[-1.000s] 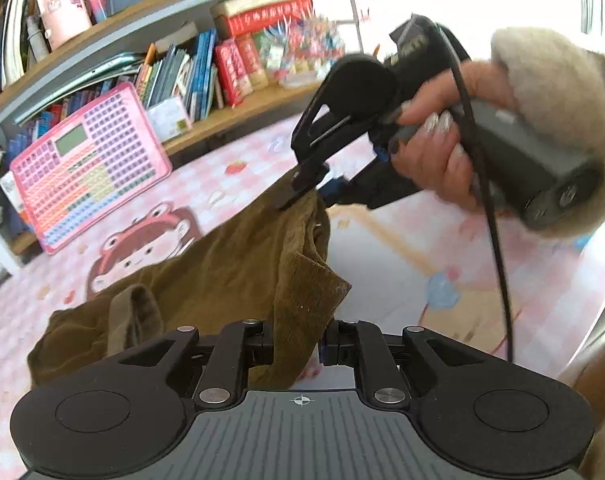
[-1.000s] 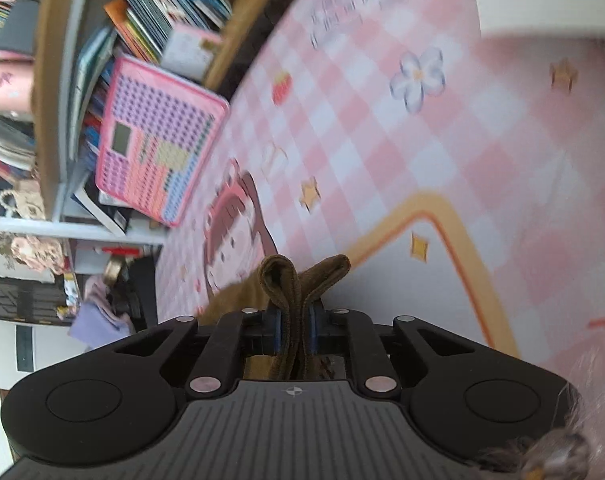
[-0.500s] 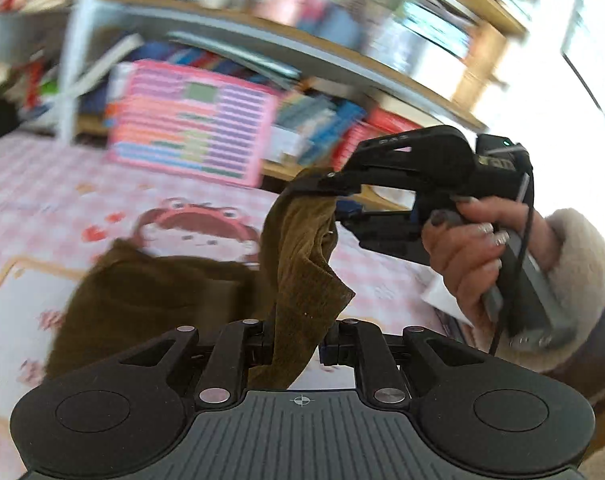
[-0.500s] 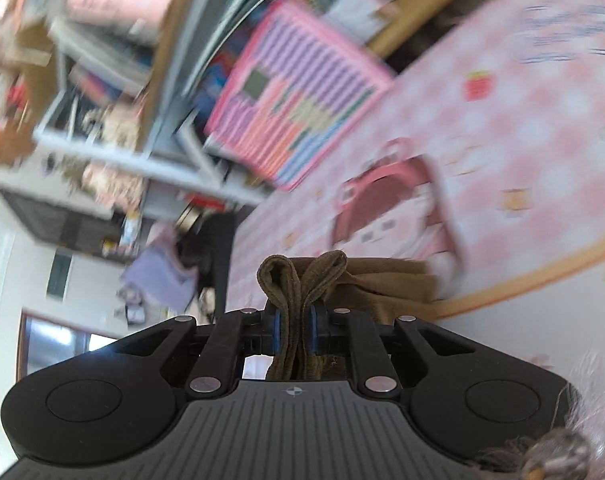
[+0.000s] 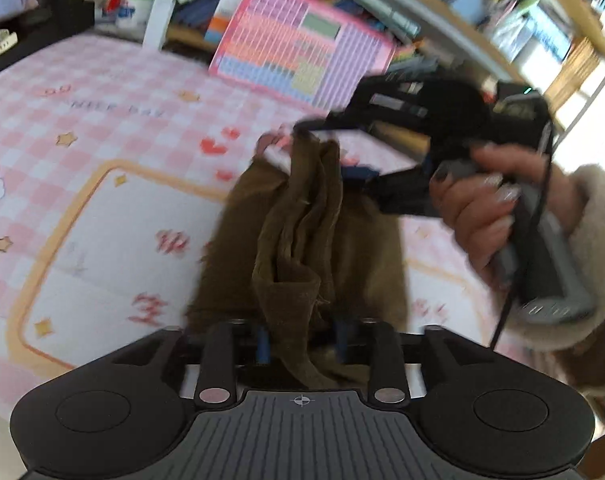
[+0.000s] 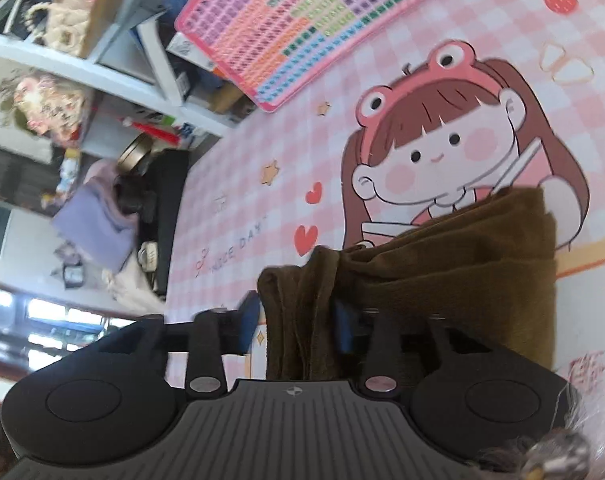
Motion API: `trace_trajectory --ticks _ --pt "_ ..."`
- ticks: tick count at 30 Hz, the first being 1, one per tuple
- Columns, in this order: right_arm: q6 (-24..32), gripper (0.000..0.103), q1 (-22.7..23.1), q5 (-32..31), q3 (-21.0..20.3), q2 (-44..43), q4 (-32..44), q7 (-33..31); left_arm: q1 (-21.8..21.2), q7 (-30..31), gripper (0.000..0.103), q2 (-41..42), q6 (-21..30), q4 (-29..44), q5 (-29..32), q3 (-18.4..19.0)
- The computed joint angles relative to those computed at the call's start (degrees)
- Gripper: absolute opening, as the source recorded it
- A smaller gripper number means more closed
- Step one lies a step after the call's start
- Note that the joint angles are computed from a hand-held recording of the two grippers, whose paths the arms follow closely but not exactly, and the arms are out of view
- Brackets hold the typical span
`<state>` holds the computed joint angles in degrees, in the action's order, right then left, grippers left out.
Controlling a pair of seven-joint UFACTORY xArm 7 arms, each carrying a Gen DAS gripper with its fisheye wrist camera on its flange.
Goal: Fold clothes
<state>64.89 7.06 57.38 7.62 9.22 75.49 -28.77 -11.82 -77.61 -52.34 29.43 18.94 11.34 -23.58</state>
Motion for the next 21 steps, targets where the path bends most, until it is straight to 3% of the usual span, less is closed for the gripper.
trace_trajectory --ticks 3,5,7,9,13,16,18,19,20,21 --pt "-1.43 0.050 -0.47 6.11 -0.09 -2.25 -3.44 -0.24 -2.54 4.41 0.048 -5.69 2.11 -3.71 -0.14 4.06" --pt "-3.23 0.057 -1.04 10.98 -0.95 -5.23 -6.92 -1.73 -3.25 7.63 0.048 -10.06 2.09 -6.38 -0.57 6.79" --pt "-6.62 0.060 -1.14 13.05 -2.17 -9.20 -11.12 -3.65 -2.96 11.40 0.049 -12.70 -1.30 -8.71 -1.08 9.73" --pt "-11.38 0.062 -0.84 12.79 -3.41 -13.53 -15.48 -5.70 -1.90 15.13 0.049 -12.39 -6.59 -10.09 -1.77 12.53" --pt "-23.63 0.062 0.40 5.11 -4.53 -23.58 -26.85 -9.09 -1.53 22.55 0.051 -3.43 -18.10 -8.80 -3.75 17.41" --pt "-28.50 0.062 1.32 -0.23 -4.68 -30.09 -34.36 -8.45 0.02 27.26 0.051 5.76 -22.43 -4.60 -3.79 17.08" --pt "-29.79 0.062 2.50 -1.55 -4.88 -32.17 -37.47 -6.71 1.83 29.66 0.044 10.44 -23.37 -2.10 -3.58 15.55" --pt "-30.83 0.062 3.25 -2.08 -4.74 -32.59 -38.44 -5.84 2.70 31.20 0.020 11.64 -24.02 -1.40 -3.08 14.53" --pt "-31.91 0.062 3.99 -2.61 -4.56 -32.93 -39.33 -4.93 3.66 32.79 0.010 12.40 -24.91 -0.89 -2.45 13.36" --pt "-33.10 0.062 4.70 -3.46 -4.26 -33.10 -40.03 -4.12 4.70 34.62 0.009 11.83 -26.74 -0.99 -1.42 11.85"
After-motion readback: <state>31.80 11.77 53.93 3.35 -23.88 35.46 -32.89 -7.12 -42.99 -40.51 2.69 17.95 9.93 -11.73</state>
